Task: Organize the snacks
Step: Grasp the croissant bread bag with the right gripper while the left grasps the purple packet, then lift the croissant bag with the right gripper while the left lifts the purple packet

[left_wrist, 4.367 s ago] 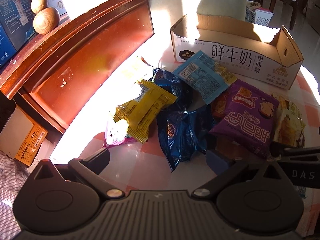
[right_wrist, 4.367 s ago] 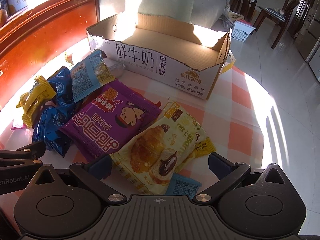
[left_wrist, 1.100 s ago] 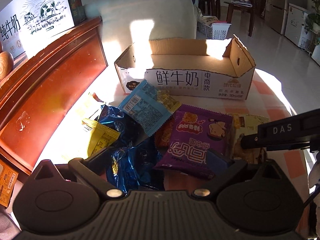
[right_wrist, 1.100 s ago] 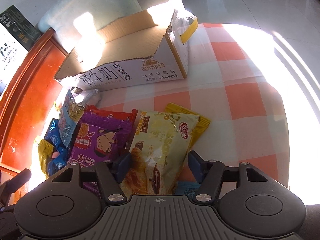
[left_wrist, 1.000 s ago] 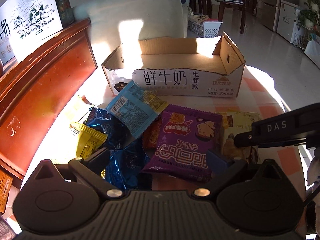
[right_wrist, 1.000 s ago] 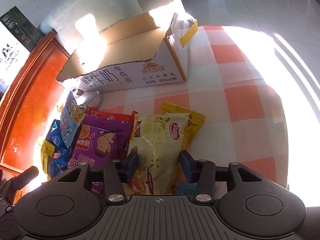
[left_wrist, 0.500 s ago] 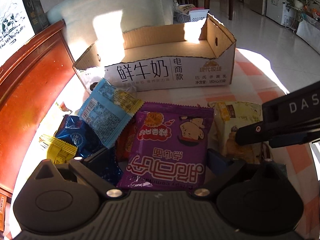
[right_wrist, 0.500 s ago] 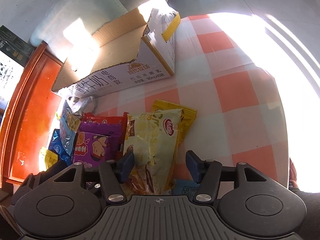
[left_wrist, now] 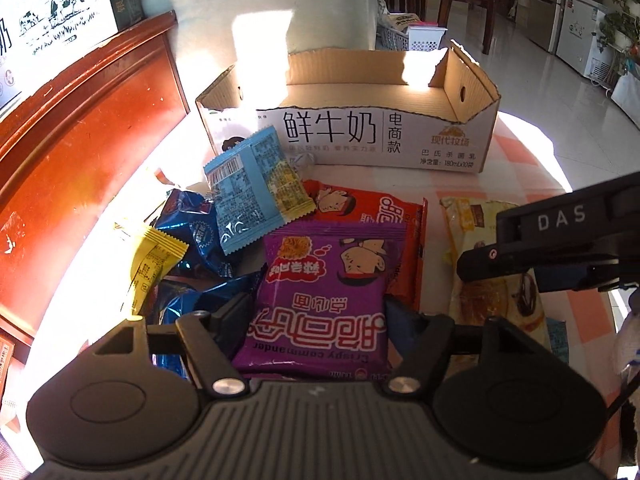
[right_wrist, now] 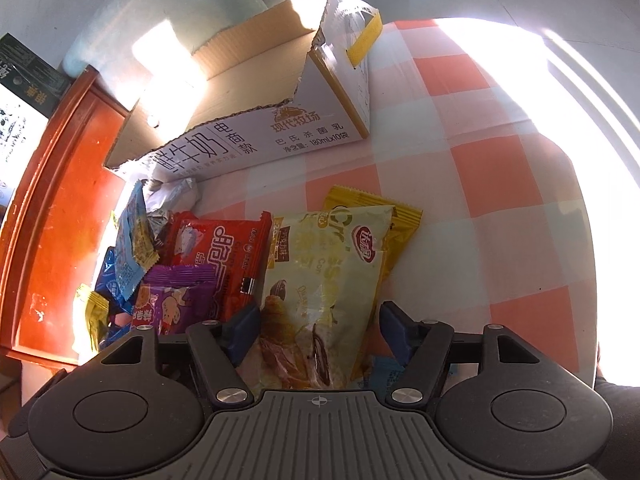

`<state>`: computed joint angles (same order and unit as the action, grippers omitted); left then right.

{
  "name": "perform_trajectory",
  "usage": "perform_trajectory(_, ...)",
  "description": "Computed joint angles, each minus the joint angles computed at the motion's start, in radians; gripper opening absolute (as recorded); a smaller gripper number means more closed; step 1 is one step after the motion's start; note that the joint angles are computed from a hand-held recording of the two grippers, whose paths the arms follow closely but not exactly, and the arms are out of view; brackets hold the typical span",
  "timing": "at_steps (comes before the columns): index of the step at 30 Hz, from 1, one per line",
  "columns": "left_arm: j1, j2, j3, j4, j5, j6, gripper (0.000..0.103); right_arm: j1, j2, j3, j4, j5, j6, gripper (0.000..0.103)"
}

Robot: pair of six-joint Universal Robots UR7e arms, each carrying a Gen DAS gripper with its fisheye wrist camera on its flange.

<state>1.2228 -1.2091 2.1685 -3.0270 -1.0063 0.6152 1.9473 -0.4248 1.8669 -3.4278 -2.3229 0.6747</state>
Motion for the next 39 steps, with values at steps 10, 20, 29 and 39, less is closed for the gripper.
perform_trajectory(10,0.02,0.022,-0.014,0.004,-0.015,0.031,0.083,0.01,0.019,-0.023,0.013,-0.008,-0.056,0.048)
perform_trajectory(20,0.027,0.048,-0.01,-0.018,0.023,0.015,0.069,0.0,0.011,-0.013,0.0,0.049,-0.076,0.048)
perform_trajectory(29,0.014,0.025,0.013,-0.056,0.028,0.007,0.069,0.021,0.029,-0.043,0.041,0.008,-0.129,0.043)
perform_trajectory(39,0.004,0.006,0.033,-0.155,0.018,0.04,0.069,0.062,0.053,-0.053,-0.057,-0.055,-0.294,0.032)
